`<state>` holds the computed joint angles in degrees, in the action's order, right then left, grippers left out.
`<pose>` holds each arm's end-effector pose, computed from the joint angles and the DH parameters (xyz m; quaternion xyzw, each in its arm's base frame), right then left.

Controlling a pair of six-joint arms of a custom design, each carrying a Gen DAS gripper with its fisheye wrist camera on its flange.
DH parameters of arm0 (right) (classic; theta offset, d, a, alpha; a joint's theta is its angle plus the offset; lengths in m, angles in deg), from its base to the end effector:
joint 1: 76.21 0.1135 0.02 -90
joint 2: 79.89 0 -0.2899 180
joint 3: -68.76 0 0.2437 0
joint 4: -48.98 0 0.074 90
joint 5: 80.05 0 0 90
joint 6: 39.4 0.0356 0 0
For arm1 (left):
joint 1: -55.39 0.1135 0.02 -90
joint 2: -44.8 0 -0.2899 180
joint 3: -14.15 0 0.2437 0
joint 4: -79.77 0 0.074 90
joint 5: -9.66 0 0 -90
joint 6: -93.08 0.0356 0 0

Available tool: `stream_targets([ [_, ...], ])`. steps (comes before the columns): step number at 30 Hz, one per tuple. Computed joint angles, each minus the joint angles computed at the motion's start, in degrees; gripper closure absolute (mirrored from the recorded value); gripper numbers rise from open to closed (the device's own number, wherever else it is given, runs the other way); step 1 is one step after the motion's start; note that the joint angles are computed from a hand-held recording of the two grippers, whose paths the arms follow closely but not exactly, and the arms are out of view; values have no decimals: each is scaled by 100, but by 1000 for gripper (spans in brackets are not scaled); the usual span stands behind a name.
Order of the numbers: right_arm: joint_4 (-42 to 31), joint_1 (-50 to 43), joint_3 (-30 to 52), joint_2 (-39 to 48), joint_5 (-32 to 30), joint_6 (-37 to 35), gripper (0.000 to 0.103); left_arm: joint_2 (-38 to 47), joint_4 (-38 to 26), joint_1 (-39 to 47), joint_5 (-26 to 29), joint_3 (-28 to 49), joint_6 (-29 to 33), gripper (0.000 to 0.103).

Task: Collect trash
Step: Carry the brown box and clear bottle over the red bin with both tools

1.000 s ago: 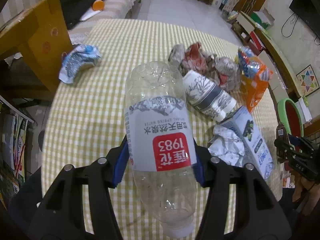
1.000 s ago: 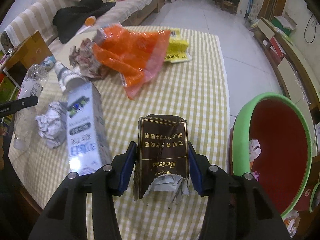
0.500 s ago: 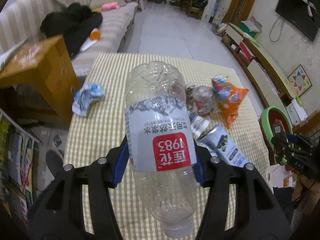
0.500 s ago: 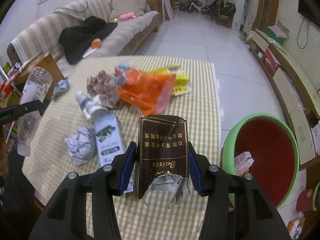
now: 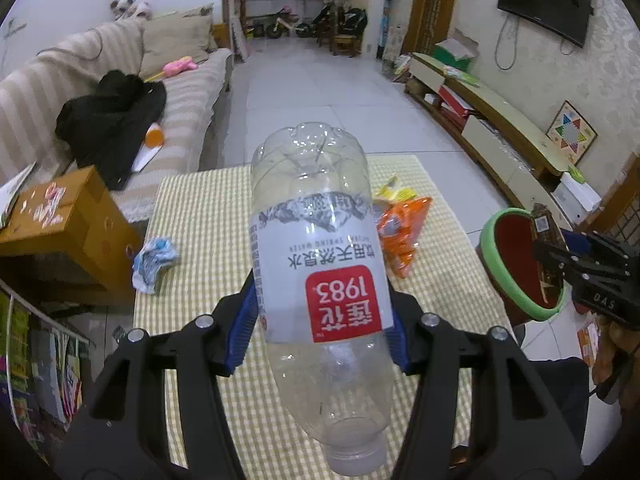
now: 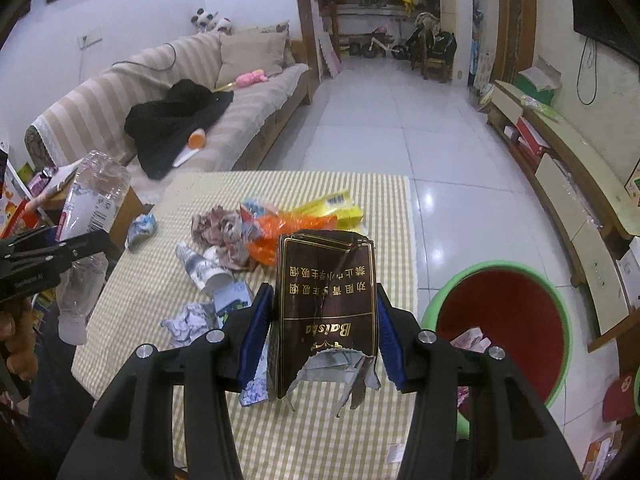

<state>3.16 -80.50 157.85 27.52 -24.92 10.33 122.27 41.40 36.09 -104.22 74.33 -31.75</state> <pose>0.3836 -0.0084 0.2206 -0.3510 0.8637 0.1893 0.3083 0.2406 -0.0690 0.2361 -0.1868 0.9179 0.0446 0.3471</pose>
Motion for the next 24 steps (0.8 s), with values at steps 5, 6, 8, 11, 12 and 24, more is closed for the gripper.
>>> stream_targets([
  [5, -185, -174, 240, -17, -181, -9, 56, 272, -61, -252, -100, 435, 103, 50],
  [6, -222, -218, 304, 1, -209, -7, 56, 342, -57, -289, -91, 519, 131, 50],
  [8, -297, -310, 461, 61, -260, 17, 56, 516, -32, -373, -75, 703, 187, 50],
  [11, -392, -481, 725, 198, -330, 49, 56, 760, -5, -502, -59, 957, 239, 50],
  [12, -434, -556, 837, 260, -350, 58, 56, 877, 4, -551, -49, 1082, 273, 50],
  [24, -836, -1328, 2124, 1162, -379, 60, 56, 2387, 158, -1004, 295, 2536, 578, 50],
])
